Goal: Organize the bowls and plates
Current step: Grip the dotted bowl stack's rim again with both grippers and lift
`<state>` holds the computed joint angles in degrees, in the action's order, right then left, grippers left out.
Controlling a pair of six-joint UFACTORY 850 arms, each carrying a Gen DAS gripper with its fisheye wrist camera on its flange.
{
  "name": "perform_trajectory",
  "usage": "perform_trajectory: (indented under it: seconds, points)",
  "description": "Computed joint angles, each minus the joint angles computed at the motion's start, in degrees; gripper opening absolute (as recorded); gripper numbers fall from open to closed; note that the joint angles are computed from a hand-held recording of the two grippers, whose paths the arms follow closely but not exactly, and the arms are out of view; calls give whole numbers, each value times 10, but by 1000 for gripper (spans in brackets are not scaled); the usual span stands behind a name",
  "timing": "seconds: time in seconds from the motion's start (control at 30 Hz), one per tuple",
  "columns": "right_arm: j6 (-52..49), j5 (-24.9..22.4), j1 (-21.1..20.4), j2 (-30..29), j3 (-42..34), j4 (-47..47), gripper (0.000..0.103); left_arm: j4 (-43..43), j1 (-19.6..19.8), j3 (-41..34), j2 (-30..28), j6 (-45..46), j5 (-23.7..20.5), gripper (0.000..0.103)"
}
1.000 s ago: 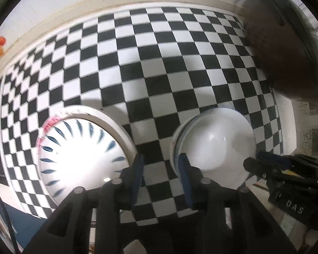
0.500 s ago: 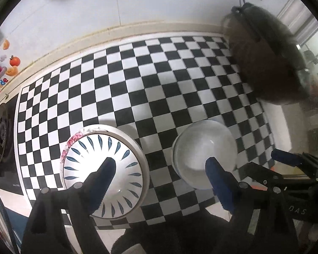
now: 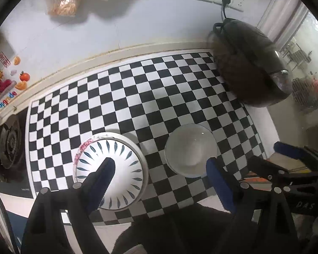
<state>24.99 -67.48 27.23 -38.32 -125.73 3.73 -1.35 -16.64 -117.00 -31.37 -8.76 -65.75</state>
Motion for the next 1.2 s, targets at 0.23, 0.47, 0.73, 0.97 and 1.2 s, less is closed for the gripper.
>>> perform_trajectory:
  seconds: [0.23, 0.47, 0.73, 0.97, 1.2]
  points:
    - [-6, 11, -4, 2, 11, -17, 91, -16, 5, -10, -24, -10, -15, 88]
    - [-10, 22, -11, -16, 19, -23, 90, -64, 13, -32, -59, 9, -19, 67]
    - [-23, 17, -38, -57, 17, 53, 85, -182, 39, -148, -180, 7, -120, 52]
    - [-47, 2, -57, -109, 0, 134, 83, -234, 48, -239, -276, -12, -210, 52]
    - [-67, -1, -70, -146, -4, 214, 73, -265, 53, -242, -301, -19, -233, 52]
